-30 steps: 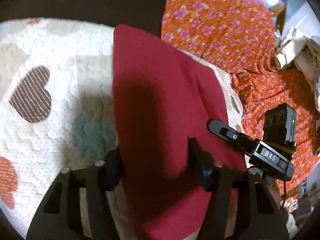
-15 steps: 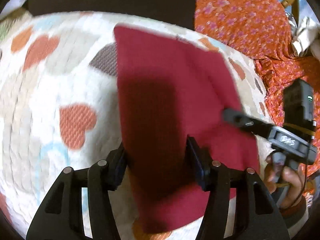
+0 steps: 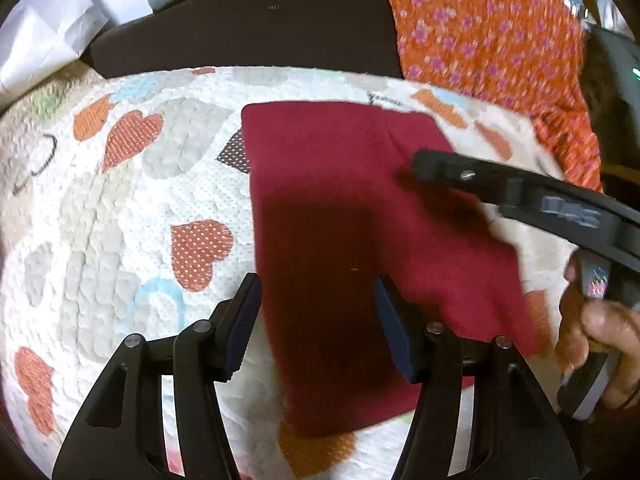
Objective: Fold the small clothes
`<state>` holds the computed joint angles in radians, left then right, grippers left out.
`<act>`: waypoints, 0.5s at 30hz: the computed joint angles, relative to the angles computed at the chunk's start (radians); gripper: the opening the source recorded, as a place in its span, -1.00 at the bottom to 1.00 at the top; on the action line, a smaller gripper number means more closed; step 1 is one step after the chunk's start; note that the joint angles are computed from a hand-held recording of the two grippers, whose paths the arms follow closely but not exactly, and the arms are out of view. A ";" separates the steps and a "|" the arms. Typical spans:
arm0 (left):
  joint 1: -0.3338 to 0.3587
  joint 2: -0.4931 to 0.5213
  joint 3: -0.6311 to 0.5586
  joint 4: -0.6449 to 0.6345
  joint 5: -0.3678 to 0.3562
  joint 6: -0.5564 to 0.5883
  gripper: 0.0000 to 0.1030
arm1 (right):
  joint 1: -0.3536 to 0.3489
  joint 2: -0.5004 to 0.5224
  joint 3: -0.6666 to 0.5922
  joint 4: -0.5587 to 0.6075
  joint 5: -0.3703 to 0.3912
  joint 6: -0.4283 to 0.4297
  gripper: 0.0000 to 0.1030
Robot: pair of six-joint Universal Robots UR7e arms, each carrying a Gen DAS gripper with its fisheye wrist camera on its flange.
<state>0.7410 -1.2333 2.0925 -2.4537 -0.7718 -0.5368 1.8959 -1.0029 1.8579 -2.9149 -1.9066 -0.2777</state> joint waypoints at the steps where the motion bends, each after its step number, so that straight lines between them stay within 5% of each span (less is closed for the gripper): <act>1: 0.004 0.012 0.000 -0.010 0.014 0.011 0.13 | -0.013 0.016 -0.009 0.007 -0.022 0.009 -0.30; 5: 0.012 0.030 -0.005 -0.033 0.019 0.031 0.13 | -0.063 0.009 0.018 -0.041 0.040 0.024 -0.42; 12: 0.003 0.034 -0.002 -0.033 0.057 0.020 0.13 | -0.024 -0.103 0.128 -0.060 0.061 0.016 -0.39; 15: -0.006 0.033 0.007 -0.035 0.083 0.006 0.13 | -0.003 -0.122 0.198 -0.124 0.010 -0.015 -0.39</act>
